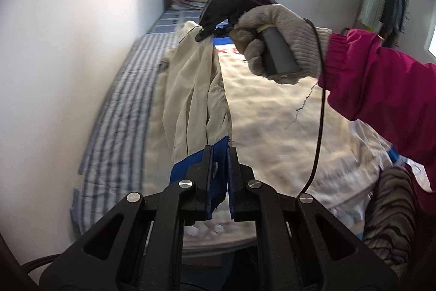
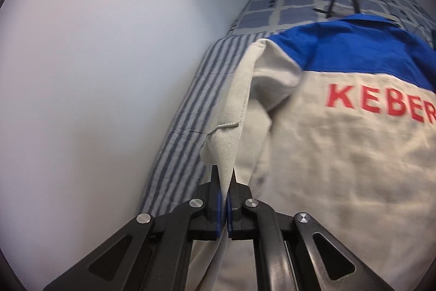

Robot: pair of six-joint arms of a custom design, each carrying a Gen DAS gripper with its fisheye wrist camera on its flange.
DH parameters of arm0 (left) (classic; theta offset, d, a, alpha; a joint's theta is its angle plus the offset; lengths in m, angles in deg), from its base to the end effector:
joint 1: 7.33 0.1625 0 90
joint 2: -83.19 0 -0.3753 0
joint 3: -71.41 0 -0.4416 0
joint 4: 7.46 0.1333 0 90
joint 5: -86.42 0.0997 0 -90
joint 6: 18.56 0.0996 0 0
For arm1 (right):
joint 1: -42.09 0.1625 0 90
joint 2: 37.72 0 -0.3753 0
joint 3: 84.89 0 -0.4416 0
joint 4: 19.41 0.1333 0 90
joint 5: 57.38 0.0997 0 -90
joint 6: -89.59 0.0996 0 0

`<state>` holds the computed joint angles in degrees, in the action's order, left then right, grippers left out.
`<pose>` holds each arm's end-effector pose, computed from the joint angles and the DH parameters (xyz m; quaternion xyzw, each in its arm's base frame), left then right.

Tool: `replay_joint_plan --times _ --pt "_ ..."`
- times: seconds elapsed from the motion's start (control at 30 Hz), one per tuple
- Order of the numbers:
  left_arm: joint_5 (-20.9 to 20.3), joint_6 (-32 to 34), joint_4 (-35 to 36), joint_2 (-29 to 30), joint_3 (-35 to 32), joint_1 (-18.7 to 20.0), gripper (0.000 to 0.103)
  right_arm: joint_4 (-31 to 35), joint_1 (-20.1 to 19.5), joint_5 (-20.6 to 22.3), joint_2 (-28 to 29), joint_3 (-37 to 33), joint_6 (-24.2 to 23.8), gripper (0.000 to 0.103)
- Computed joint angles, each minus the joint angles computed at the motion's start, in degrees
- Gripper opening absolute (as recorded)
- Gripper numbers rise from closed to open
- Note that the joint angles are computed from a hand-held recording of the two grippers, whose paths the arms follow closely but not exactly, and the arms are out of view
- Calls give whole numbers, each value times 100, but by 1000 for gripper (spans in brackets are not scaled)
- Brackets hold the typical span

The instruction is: Fold large clothes

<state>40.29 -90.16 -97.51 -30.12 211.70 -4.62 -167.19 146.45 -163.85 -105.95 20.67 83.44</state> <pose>-0.2915 -0.2163 0.1977 0.2093 0.8818 -0.3176 0.2789 0.2548 -0.5718 0.1886 0.1484 -0.9629 0.1853 0.1280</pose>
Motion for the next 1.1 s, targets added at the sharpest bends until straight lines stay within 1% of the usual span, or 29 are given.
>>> replay_joint_plan --times 0.03,0.13,0.23,0.4,0.5,0.57,0.6,0.63,0.7,0.73,0.77,0.8,0.83,0.87,0.9,0.97,1.0,1.03,1.07,1.1 --pt "-105 14 -135 102 2 -88 7 -7 -45 6 -130 111 12 0" --pt "-287 230 -475 388 -8 -152 7 -23 -321 -53 -619 533 -91 0" --pt "-448 436 -727 583 -3 -205 7 13 -498 -105 -940 841 -104 0" --pt "-636 603 -898 777 10 -241 7 110 -913 75 -1266 1168 1 0" --pt "-844 773 -1187 867 57 -207 9 120 -1017 -30 -1317 1329 3 0" --pt "-960 758 -1214 842 62 -199 27 118 -1050 -130 -1278 1372 -40 0" --pt "-995 717 -1242 755 99 -219 47 127 -1058 -173 -1242 1359 -77 0" --pt "-1013 677 -1304 661 155 -239 58 155 -1056 -237 -1227 1364 -113 0" --pt "-1023 496 -1320 293 296 -309 59 195 -1029 -344 -1236 1373 -140 5" --pt "-1038 404 -1318 156 336 -307 59 214 -1001 -415 -1262 1391 -140 10" --pt "-1064 225 -1281 -98 425 -293 59 227 -966 -524 -1298 1412 -185 18" --pt "-1088 55 -1203 -277 479 -247 59 183 -921 -651 -1364 1464 -303 23" --pt "-1125 -139 -1129 -404 527 -173 59 133 -891 -752 -1416 1524 -382 35" --pt "-1185 -272 -1140 -488 576 -84 59 125 -857 -831 -1511 1588 -435 38" --pt "-1314 -380 -1270 -613 672 68 59 153 -884 -778 -1664 1668 -507 38" --pt "-1570 -499 -1582 -689 815 386 59 488 -981 -488 -2053 1775 -587 39" --pt "-1711 -580 -1753 -720 903 576 59 614 -1004 -393 -2195 1831 -624 41" --pt "-1836 -650 -1902 -754 984 753 59 691 -1026 -329 -2259 1851 -685 47" --pt "-1901 -719 -1961 -802 1044 849 59 805 -1016 -271 -2402 1933 -799 49" --pt "-1953 -747 -2052 -856 1114 925 59 862 -1000 -259 -2480 1989 -867 49"
